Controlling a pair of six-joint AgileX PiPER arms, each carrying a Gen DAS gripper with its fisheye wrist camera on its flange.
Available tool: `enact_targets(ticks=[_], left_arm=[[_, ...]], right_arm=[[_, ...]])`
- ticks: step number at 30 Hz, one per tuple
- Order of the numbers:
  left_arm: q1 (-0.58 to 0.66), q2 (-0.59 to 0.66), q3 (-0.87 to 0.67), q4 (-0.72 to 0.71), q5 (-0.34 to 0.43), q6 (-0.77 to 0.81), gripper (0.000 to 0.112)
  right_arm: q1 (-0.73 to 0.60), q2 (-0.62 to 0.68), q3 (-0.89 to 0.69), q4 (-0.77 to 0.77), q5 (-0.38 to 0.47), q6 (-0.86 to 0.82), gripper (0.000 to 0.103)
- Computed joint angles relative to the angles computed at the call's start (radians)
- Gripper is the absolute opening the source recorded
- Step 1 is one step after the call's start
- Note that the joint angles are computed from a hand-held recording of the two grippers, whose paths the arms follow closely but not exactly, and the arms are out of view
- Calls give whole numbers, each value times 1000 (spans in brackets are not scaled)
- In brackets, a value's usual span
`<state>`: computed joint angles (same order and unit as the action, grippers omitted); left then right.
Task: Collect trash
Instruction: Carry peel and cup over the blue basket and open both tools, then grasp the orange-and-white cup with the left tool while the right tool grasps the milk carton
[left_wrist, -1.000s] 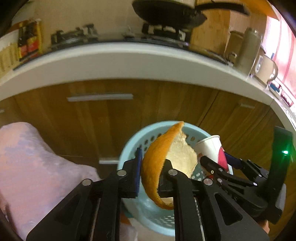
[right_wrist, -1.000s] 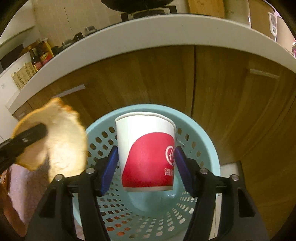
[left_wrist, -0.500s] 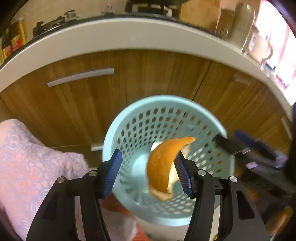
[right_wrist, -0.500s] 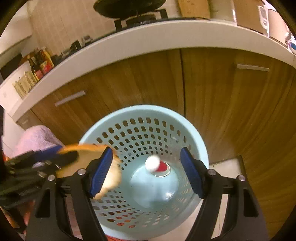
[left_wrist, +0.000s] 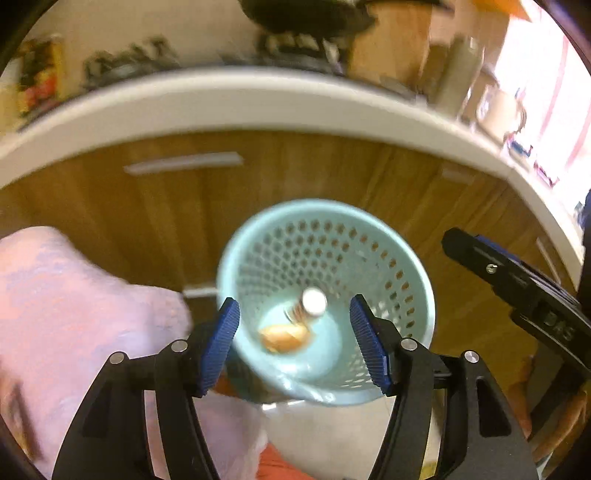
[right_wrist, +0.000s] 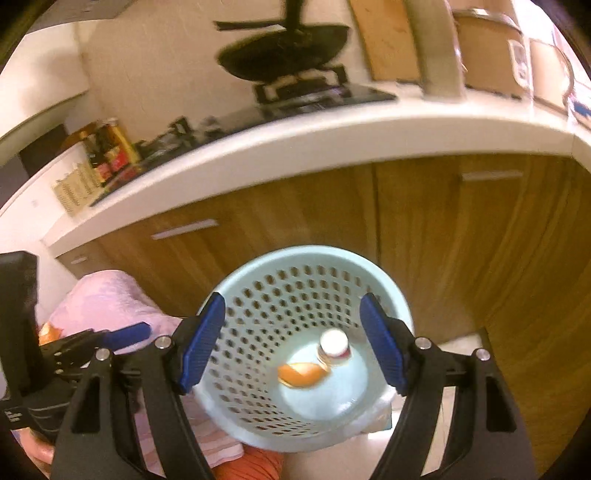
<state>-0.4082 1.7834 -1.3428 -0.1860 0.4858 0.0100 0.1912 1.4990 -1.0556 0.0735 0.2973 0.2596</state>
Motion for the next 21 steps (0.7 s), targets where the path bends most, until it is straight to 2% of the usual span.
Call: enact_targets(ticks=[3,5,7,9,10,13,14,15,18,19,21], left_arm=[[40,-185,186,20,-103,-14,68],[84,-351,324,87,-148,-83,72],[148,-497,421,126,-146,-137,72],[230,-608,480,78,-123,-82,73],[316,-694,523,3,-95,1,75],[569,-833,560,-246,31,284,78],[669,-877,585,-279,48,330,79],[769,-904,585,-341,104,409,79],[1069,-967,620,-425,161,525,79],[1169,-960,611,-478,210,590,79],[1369,-945,625,-554,258,694,79]], right_arm=[[73,-29,-11,-10,-12,13,72],[157,-33,-37,-63,-16,66,72],[239,-29,-62,-104,-20,100,72],[348,-7,-99,-234,-30,217,72],[382,4,-112,-265,-33,243,72],[506,69,-188,-347,-32,312,72],[548,100,-226,-370,-19,329,72],[581,127,-261,-377,-5,332,72],[672,205,-348,-418,15,361,72],[706,235,-382,-417,25,358,72],[746,286,-439,-380,32,312,72]])
